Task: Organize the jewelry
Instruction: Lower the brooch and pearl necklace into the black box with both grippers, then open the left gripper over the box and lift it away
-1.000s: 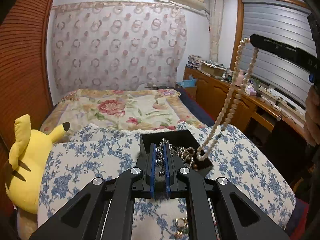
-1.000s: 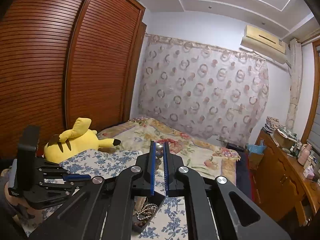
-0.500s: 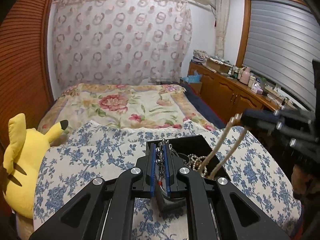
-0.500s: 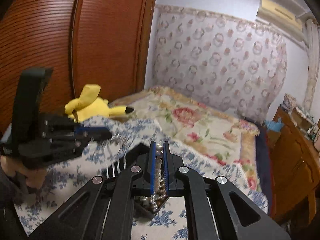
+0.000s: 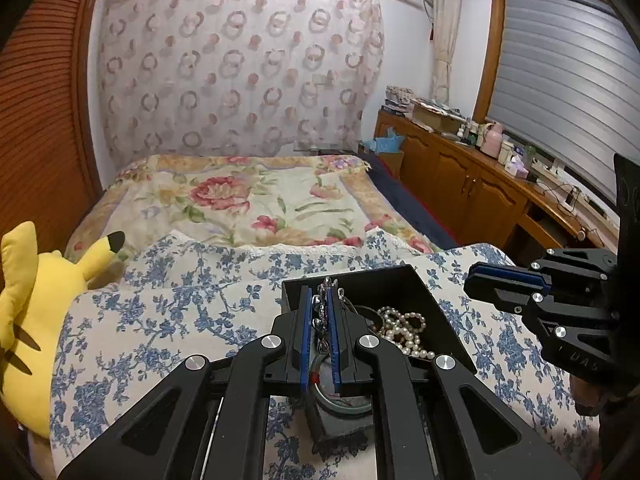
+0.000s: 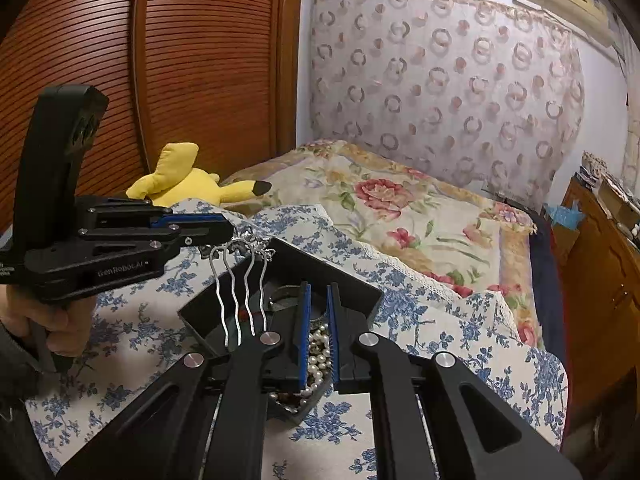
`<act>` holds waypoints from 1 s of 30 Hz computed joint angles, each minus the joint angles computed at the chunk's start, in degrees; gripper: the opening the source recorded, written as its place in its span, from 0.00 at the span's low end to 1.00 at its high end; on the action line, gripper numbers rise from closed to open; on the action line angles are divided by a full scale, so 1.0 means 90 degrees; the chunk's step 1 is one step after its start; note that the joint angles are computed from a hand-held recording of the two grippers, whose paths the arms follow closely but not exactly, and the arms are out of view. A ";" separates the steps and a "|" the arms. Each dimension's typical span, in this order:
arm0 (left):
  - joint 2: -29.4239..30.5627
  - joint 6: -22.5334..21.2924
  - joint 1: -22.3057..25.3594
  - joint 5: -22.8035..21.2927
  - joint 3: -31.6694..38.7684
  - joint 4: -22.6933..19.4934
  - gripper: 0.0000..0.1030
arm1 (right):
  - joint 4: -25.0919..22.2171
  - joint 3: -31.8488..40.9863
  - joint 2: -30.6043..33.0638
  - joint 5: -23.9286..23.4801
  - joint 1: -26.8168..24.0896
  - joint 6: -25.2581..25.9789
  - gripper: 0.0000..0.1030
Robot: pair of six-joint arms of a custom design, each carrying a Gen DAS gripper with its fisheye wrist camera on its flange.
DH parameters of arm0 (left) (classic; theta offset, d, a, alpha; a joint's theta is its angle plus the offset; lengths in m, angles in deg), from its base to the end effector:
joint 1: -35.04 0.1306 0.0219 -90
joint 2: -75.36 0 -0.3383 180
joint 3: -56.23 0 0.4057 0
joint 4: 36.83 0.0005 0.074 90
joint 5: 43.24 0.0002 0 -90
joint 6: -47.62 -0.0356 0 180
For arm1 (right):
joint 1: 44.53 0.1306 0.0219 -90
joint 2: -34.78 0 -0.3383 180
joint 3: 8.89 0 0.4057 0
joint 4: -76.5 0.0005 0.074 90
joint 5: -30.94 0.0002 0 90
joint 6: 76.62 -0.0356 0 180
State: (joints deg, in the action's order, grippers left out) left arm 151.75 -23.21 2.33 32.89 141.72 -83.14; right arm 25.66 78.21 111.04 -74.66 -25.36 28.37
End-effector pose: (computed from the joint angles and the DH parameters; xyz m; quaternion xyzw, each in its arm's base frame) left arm 0.3655 -0.2252 0.4578 0.0515 0.8893 -0.0958 0.4442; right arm 0.3964 0.1474 0.4658 -0.3186 0.8415 0.1382 0.4139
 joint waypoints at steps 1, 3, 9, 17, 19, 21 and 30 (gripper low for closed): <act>0.0021 0.0004 0.0005 0.0022 0.0009 0.0006 0.06 | 0.0003 0.0018 0.0041 -0.0001 -0.0014 -0.0001 0.09; 0.0087 0.0015 0.0011 0.0071 0.0036 0.0025 0.06 | 0.0014 -0.0018 0.0071 0.0006 -0.0040 -0.0026 0.09; 0.0215 -0.0019 0.0037 0.0216 0.0081 0.0054 0.07 | 0.0038 -0.0166 0.0050 -0.0038 -0.0135 -0.0002 0.09; 0.0360 -0.0051 0.0015 0.0263 0.0120 -0.0054 0.07 | 0.0042 -0.0237 0.0004 -0.0058 -0.0129 0.0002 0.09; 0.0355 -0.0063 0.0013 0.0238 0.0125 -0.0059 0.07 | 0.0035 -0.0215 0.0021 -0.0052 -0.0131 0.0000 0.09; 0.0322 -0.0060 0.0012 0.0250 0.0113 -0.0050 0.07 | 0.0029 -0.0240 -0.0008 -0.0022 -0.0112 -0.0031 0.09; 0.0051 -0.0042 -0.0131 0.0049 -0.0024 -0.0123 0.30 | -0.0025 -0.0631 -0.0472 -0.0011 -0.0135 -0.0115 0.09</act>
